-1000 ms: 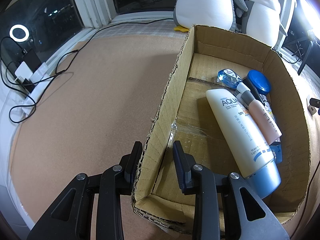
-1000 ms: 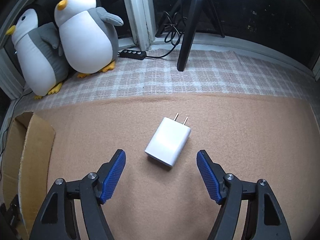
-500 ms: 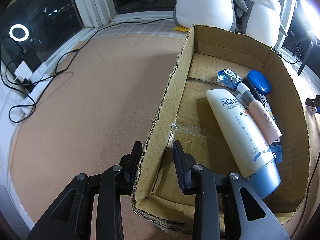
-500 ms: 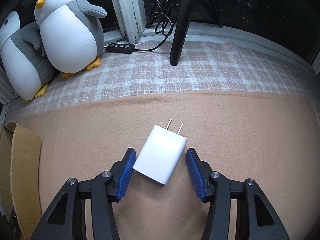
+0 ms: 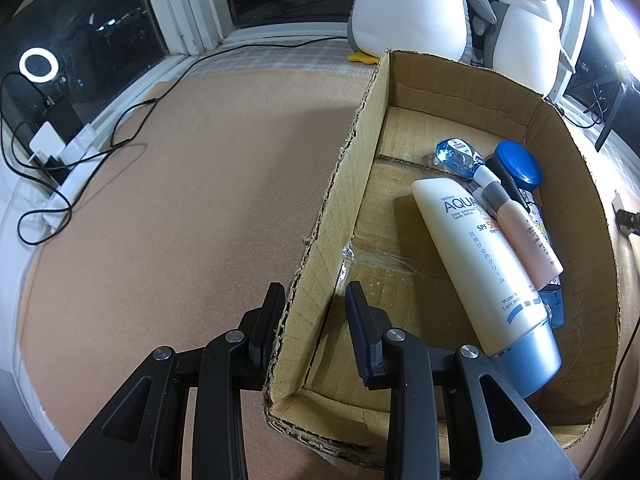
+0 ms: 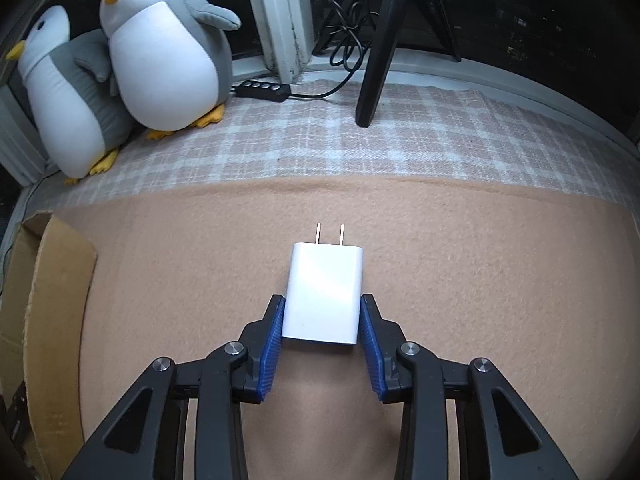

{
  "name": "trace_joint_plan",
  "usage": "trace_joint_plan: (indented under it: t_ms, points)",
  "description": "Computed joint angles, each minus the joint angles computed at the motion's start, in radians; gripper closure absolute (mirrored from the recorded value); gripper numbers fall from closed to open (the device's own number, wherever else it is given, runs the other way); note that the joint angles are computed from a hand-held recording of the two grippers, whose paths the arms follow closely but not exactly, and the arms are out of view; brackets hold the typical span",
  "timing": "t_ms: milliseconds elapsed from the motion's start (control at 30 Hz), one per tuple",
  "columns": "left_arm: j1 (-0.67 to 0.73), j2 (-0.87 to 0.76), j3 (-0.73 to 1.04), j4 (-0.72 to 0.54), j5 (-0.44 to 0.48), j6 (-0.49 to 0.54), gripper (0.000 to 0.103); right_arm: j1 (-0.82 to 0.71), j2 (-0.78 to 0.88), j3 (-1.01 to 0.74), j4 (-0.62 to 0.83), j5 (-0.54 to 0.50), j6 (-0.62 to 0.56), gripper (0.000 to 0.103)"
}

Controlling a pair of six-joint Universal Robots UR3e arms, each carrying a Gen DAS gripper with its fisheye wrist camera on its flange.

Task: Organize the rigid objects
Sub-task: 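Carry the white charger into the box and open the right gripper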

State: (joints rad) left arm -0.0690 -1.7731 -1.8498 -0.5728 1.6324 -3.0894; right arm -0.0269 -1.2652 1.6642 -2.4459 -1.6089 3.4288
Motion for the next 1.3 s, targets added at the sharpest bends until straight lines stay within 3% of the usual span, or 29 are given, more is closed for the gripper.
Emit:
trace_joint_plan:
  t_ms: [333,600,967,1300]
  points:
    - [0.0,0.0,0.001,-0.001,0.0,0.0,0.073,0.048,-0.105,0.162,-0.079,0.052,-0.1,0.07]
    - [-0.001,-0.001,0.002,-0.001,0.001,0.0,0.073,0.082,-0.176,0.258,-0.129,0.106,-0.101,0.071]
    - [0.006,0.006,-0.002,-0.005,-0.006,0.0,0.073,0.211,-0.112,0.179,-0.103,-0.007,-0.147,0.071]
    - [0.006,0.005,-0.003,-0.003,-0.007,-0.002,0.073,0.269,-0.107,0.099,-0.105,-0.021,-0.15,0.071]
